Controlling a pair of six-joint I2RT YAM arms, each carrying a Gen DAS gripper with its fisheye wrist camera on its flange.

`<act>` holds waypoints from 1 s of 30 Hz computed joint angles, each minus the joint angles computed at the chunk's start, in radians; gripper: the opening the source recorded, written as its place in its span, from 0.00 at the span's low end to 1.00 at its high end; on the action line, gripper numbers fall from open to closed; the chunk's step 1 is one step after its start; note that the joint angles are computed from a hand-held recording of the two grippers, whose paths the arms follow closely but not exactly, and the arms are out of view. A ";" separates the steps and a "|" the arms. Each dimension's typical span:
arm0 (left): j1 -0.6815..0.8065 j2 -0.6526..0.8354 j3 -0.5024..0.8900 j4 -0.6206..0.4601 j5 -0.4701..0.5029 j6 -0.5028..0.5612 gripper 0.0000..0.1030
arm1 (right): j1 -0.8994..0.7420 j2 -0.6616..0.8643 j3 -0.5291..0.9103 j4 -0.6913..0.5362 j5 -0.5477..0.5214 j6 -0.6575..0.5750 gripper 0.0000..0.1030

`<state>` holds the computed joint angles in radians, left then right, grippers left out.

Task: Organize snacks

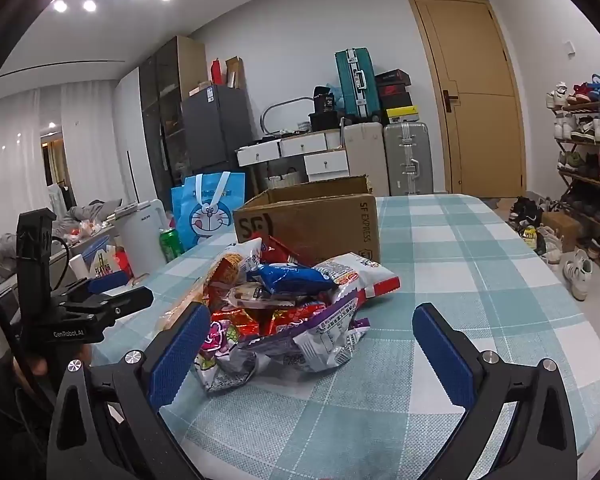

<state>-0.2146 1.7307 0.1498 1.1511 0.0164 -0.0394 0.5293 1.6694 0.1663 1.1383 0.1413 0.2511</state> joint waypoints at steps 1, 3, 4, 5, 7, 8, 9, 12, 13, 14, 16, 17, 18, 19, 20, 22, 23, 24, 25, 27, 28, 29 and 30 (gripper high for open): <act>0.000 -0.005 0.002 -0.012 -0.001 0.001 1.00 | 0.003 0.002 0.000 0.005 0.005 0.002 1.00; -0.005 -0.009 0.000 -0.015 -0.007 -0.002 1.00 | 0.002 -0.012 0.005 -0.028 -0.003 0.004 1.00; -0.010 -0.010 -0.001 -0.015 -0.012 -0.004 1.00 | 0.003 -0.013 0.003 -0.025 0.000 0.001 1.00; -0.016 -0.011 -0.004 -0.012 -0.020 -0.007 1.00 | 0.003 -0.015 0.001 -0.023 0.001 -0.001 1.00; -0.035 -0.012 -0.009 -0.007 -0.041 -0.013 1.00 | 0.005 -0.010 0.000 -0.014 0.000 -0.003 1.00; -0.041 -0.013 -0.012 -0.007 -0.044 -0.014 1.00 | 0.008 -0.001 0.002 -0.008 -0.001 -0.003 1.00; 0.003 -0.015 0.005 -0.032 0.009 -0.012 1.00 | 0.007 0.007 0.004 -0.006 -0.004 -0.004 1.00; 0.007 -0.018 0.005 -0.037 0.012 -0.011 1.00 | 0.018 0.012 0.018 -0.024 0.002 -0.008 1.00; 0.004 -0.018 0.006 -0.037 0.012 -0.011 1.00 | 0.016 0.007 0.017 -0.030 0.001 -0.012 1.00; 0.004 -0.017 0.005 -0.036 0.010 -0.010 1.00 | 0.032 0.013 0.023 -0.032 0.019 -0.014 1.00; 0.003 -0.017 0.007 -0.039 0.010 -0.010 1.00 | 0.033 0.016 0.022 -0.026 0.019 -0.015 1.00; 0.003 -0.018 0.006 -0.039 0.009 -0.011 1.00 | 0.032 0.017 0.021 -0.022 0.019 -0.016 1.00; 0.003 -0.018 0.006 -0.039 0.009 -0.011 1.00 | 0.032 0.018 0.019 -0.017 0.020 -0.017 1.00; 0.003 -0.018 0.007 -0.039 0.010 -0.011 1.00 | 0.030 0.019 0.019 -0.017 0.018 -0.017 1.00; 0.004 -0.018 0.007 -0.041 0.011 -0.010 1.00 | 0.032 0.017 0.016 -0.015 0.018 -0.017 1.00; 0.004 -0.019 0.007 -0.042 0.011 -0.011 1.00 | 0.036 0.016 0.014 -0.011 0.024 -0.017 1.00; 0.004 -0.019 0.007 -0.042 0.011 -0.011 1.00 | 0.034 0.021 0.016 -0.010 0.022 -0.018 1.00; 0.004 -0.020 0.008 -0.044 0.011 -0.009 1.00 | 0.033 0.021 0.015 -0.009 0.020 -0.018 1.00; 0.004 -0.020 0.007 -0.043 0.010 -0.010 1.00 | 0.034 0.019 0.013 -0.008 0.022 -0.019 1.00; 0.005 -0.015 0.008 -0.037 0.012 -0.008 1.00 | 0.034 0.016 0.014 -0.013 0.021 -0.018 1.00; 0.005 -0.016 0.008 -0.039 0.011 -0.009 1.00 | 0.034 0.015 0.013 -0.012 0.022 -0.017 1.00; 0.004 -0.017 0.008 -0.040 0.009 -0.009 1.00 | 0.033 0.020 0.015 -0.008 0.020 -0.017 1.00; 0.004 -0.018 0.007 -0.040 0.011 -0.009 1.00 | 0.033 0.023 0.016 -0.008 0.019 -0.017 1.00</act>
<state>-0.2102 1.7129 0.1569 1.1116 0.0270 -0.0487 0.5618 1.6922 0.1822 1.1307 0.1601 0.2338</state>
